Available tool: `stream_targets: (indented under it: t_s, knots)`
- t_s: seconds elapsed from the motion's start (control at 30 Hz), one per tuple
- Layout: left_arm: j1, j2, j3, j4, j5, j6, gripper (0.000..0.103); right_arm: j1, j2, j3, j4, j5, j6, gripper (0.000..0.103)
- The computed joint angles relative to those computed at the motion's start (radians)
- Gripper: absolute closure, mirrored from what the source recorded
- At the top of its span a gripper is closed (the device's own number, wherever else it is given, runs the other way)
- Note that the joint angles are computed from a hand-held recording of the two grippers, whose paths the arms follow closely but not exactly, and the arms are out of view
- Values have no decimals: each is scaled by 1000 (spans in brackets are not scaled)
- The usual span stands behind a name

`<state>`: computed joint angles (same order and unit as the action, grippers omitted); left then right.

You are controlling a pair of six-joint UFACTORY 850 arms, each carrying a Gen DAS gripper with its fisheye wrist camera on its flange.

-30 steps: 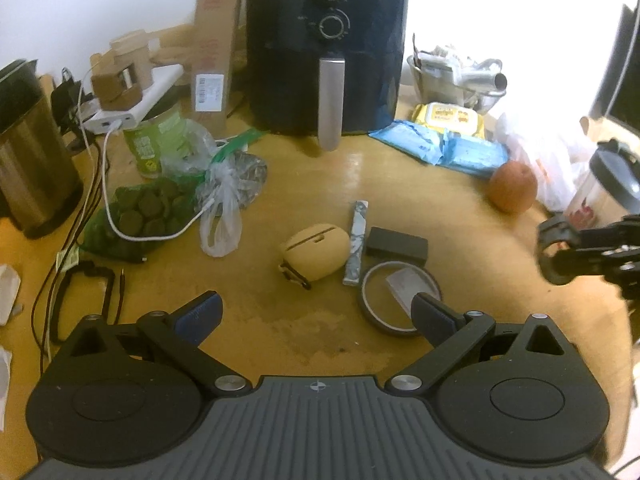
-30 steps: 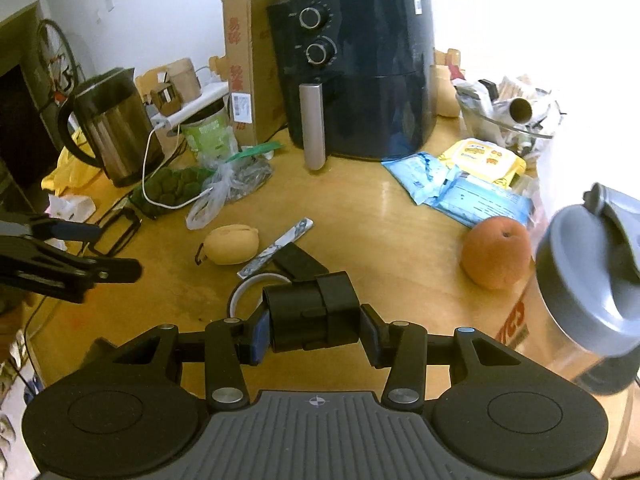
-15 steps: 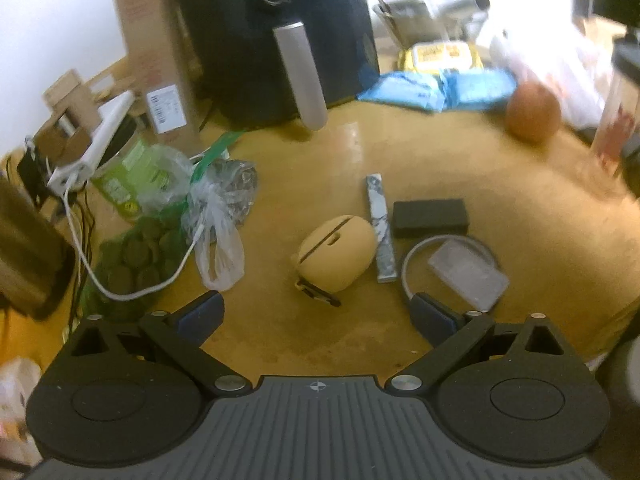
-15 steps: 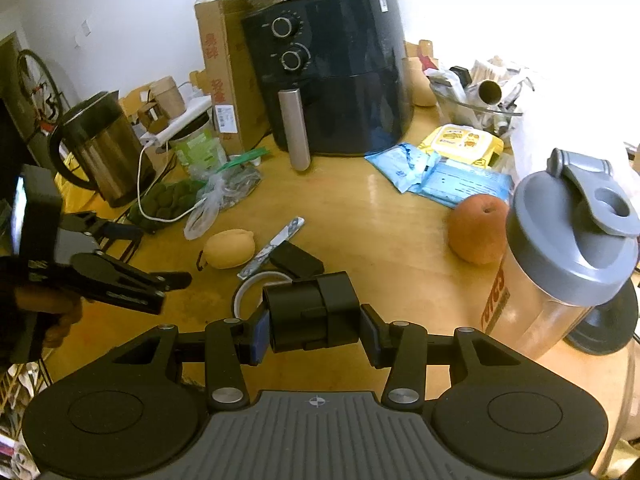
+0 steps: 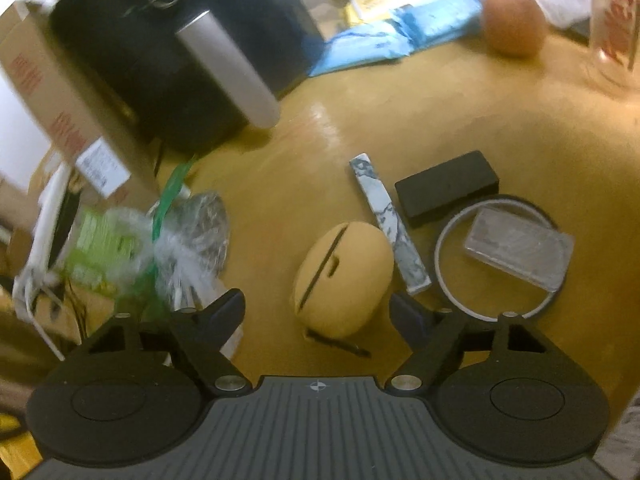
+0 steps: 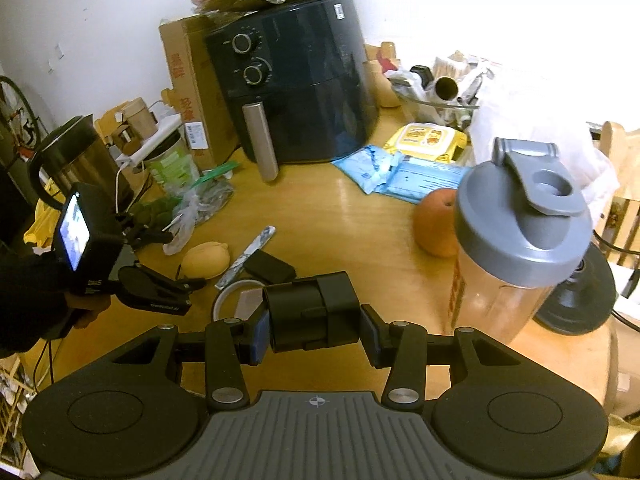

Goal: Organize rigid objects
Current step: 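Grasp the tan egg-shaped case with the left gripper while the right holds the black block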

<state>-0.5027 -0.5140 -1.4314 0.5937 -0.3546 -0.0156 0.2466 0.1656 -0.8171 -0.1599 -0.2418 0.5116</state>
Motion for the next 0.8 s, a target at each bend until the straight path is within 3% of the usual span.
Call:
stream_targets:
  t_s: [0.1,0.27,0.47,0.8]
  knots:
    - [6,-22,-24,-86,7,141,25,0,7,3,-45,-6,49,54]
    - [19,-57,-67,-298,0,396,37,-4,15,8,-76,-8,90,54]
    - [68,-114,-170,-684,-123,679,49,-7,25,16,-73,-9,87,54]
    - [70,-122,-191,-673,-158,582,50,-4,28,18,-19,-13,23,54]
